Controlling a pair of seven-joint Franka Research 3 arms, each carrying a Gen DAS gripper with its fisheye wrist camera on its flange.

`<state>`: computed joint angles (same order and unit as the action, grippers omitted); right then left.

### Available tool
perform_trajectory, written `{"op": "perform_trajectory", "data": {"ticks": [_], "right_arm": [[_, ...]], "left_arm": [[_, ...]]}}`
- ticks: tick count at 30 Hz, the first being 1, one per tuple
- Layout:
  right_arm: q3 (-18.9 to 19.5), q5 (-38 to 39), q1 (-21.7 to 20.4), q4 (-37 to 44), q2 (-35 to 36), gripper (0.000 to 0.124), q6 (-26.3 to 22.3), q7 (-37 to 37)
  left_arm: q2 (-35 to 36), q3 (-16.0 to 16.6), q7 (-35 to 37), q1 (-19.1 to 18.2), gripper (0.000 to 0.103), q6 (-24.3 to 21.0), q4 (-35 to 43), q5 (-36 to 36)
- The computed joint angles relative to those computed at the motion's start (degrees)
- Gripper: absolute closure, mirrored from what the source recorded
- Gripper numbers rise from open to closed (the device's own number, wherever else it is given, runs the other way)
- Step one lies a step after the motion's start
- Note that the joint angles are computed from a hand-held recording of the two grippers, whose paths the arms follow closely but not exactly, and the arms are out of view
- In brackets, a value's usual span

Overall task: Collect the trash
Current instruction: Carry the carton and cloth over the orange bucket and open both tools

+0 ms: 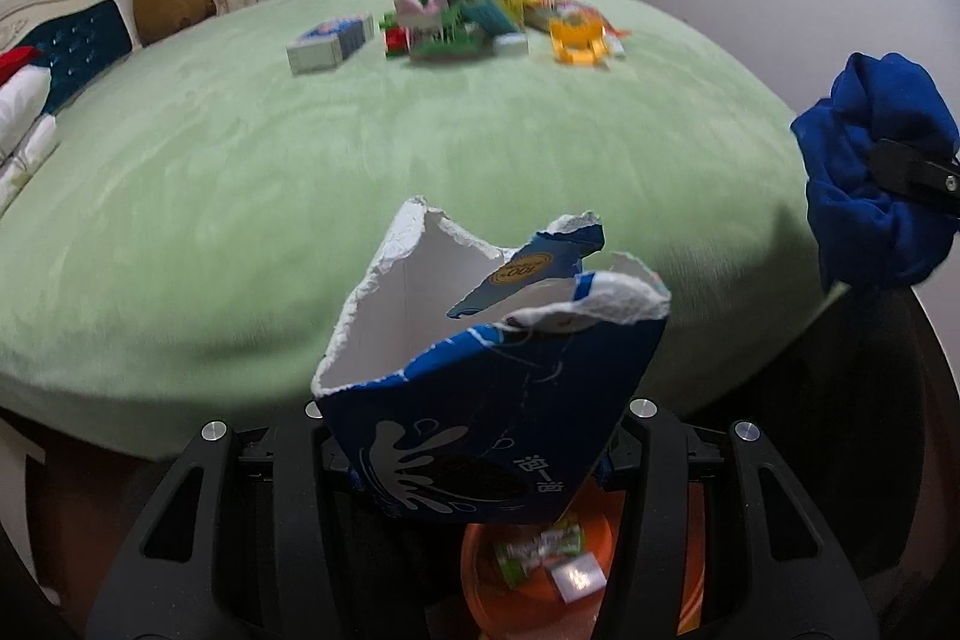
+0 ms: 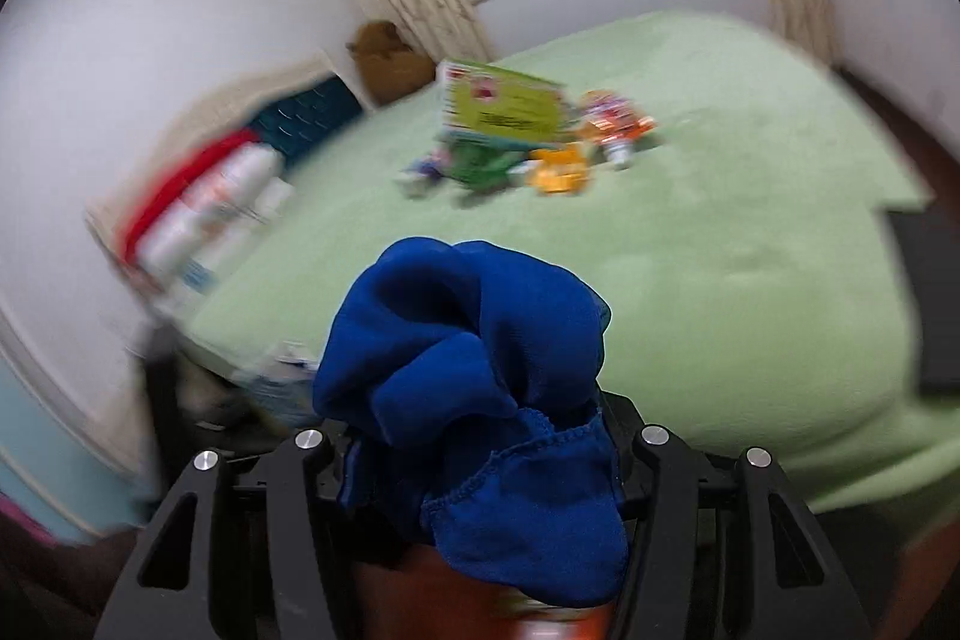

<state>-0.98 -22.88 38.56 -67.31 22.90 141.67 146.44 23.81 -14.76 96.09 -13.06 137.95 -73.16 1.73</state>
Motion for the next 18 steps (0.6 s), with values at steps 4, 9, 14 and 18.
{"op": "perform_trajectory", "data": {"ticks": [4, 9, 14, 18], "right_arm": [[0.09, 0.61, 1.47, -2.77, -1.59, 0.068, 0.05, -3.08], [2.21, 6.53, 1.18, -6.56, -1.98, 0.068, 1.74, -6.58], [2.1, 3.19, 3.1, -2.17, 0.79, 0.069, -7.62, -5.6], [3.32, 7.32, 2.38, -1.31, 2.46, 0.068, -9.02, -8.61]], "left_arm": [[-3.51, 0.23, -0.92, 0.12, 0.054, -0.65, -5.6, 0.48], [-6.85, 0.16, -0.78, 0.31, 0.054, -2.5, -11.79, 0.41], [-6.72, 0.66, -1.89, -0.41, 0.054, -7.41, -12.49, 2.12], [-4.85, 0.69, -2.61, -0.3, 0.054, -12.11, -10.47, 1.34]]}}
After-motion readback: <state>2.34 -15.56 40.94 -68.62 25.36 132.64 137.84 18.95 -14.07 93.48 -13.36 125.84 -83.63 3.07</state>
